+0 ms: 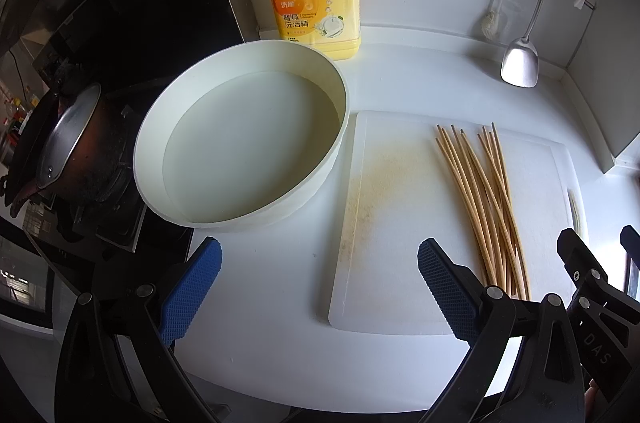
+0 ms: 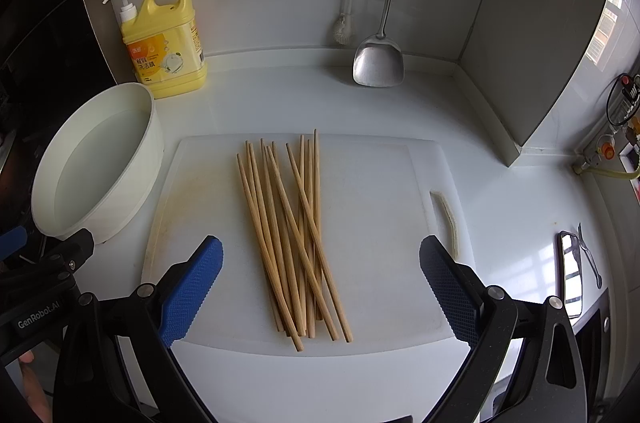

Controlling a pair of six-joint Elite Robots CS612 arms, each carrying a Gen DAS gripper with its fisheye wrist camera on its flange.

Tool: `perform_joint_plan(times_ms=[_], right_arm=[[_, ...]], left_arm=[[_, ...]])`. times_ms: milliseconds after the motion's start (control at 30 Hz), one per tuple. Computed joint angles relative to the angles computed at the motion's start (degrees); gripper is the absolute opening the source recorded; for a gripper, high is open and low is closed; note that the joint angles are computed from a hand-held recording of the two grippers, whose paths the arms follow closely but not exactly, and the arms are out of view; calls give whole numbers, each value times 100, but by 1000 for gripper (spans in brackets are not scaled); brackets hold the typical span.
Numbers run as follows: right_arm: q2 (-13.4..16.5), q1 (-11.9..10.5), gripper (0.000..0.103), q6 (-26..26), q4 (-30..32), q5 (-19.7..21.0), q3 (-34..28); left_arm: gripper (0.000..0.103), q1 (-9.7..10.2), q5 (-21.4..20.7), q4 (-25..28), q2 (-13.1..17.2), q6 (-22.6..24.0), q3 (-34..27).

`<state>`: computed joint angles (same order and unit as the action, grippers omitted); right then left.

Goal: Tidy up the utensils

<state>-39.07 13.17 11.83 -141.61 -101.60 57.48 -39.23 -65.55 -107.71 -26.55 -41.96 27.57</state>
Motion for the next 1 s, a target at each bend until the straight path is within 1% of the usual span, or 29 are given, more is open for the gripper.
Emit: perform_joint_plan(times_ms=[167,200,333,533,667,733,767,800,933,1000], right_arm=[[20,-6,94,0,19,8,-30],[25,-4,94,3,24,-4,-39],[35,1,94,12,18,1,-40],[98,-74,94,-36,-46,159,-30],[90,-182,94,-109,-176,378,109],[79,-268,94,-161,-316,655,211],[88,-314,94,-200,-368,818,247],[108,-343,94,-235,-374,896,249],[270,-430,94,-343,-359,1144,122],[383,-452,94,-478,-305,1248,-13]], left_arm=[[97,0,0,3,1,-1,-3],[97,-9,-2,-55,-72,-15,138],[97,-3,-13,-40,-61,-17,120],[97,16,-59,86,80,17,-108],[97,42,-177,104,256,62,-337],[97,45,-219,163,404,155,-560],[97,38,-183,208,482,188,-683],[97,29,-135,261,569,218,-817],[97,25,-218,388,942,333,-1405],[97,16,-269,398,1095,376,-1632]])
